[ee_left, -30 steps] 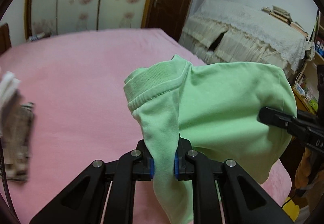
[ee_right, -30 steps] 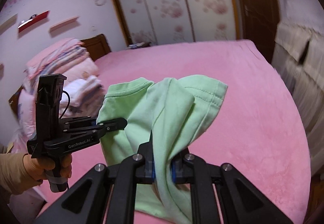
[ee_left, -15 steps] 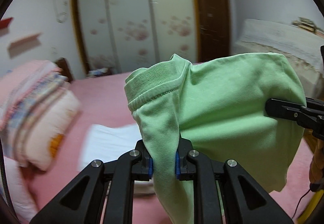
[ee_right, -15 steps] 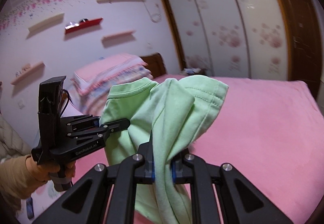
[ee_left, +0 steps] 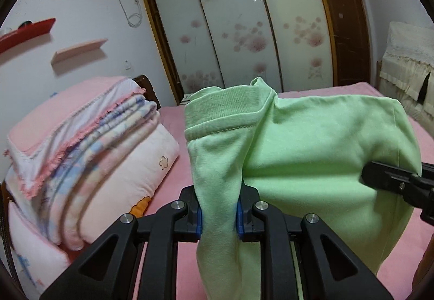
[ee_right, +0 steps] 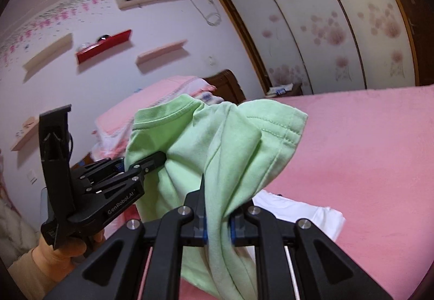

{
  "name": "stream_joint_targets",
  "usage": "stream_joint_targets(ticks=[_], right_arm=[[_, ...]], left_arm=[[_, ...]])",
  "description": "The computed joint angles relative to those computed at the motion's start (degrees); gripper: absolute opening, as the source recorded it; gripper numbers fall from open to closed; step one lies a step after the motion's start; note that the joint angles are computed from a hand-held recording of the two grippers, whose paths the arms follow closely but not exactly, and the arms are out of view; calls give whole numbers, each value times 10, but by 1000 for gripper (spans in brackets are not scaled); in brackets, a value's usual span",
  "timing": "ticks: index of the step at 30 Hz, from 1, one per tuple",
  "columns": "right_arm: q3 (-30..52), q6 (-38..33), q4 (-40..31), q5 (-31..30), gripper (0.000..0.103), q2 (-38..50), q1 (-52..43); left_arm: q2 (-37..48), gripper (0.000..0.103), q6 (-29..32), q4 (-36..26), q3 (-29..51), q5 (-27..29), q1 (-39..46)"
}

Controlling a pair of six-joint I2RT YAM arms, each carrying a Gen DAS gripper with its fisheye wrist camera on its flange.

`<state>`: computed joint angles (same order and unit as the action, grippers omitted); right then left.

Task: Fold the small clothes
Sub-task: 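Carry the shirt to the clothes stack and lower it on top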

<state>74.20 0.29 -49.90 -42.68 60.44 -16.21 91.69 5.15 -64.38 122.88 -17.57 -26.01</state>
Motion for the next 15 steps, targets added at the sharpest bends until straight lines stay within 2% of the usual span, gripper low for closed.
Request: stream_joint_targets(ticks=[2,6,7,9,10,11,14,15], right_arm=[[-45,16,66,19,10,31,10],[-91,-1,158,73,11,126,11],[-91,-11,169,93,11,151,13],[-83,-32,173,137,16,202,9],[-78,-39,172,164,19,220,6],[-67,-39,167,193,25,242,4],[-52,-39,160,195,35,275,-26],[-59,-46,167,190,37,269,-38]], left_arm=[[20,17,14,80,-73,21,23],[82,21,9,182,-151,3,20],[107,26,3,201,-159,-18,16],[148,44,-16,207,-152,-69,2],[166,61,-21,210,-151,-93,-1],[174,73,-23,216,-154,-106,-1],[170,89,-34,246,-177,-133,0],[162,90,-43,248,-183,-134,0]])
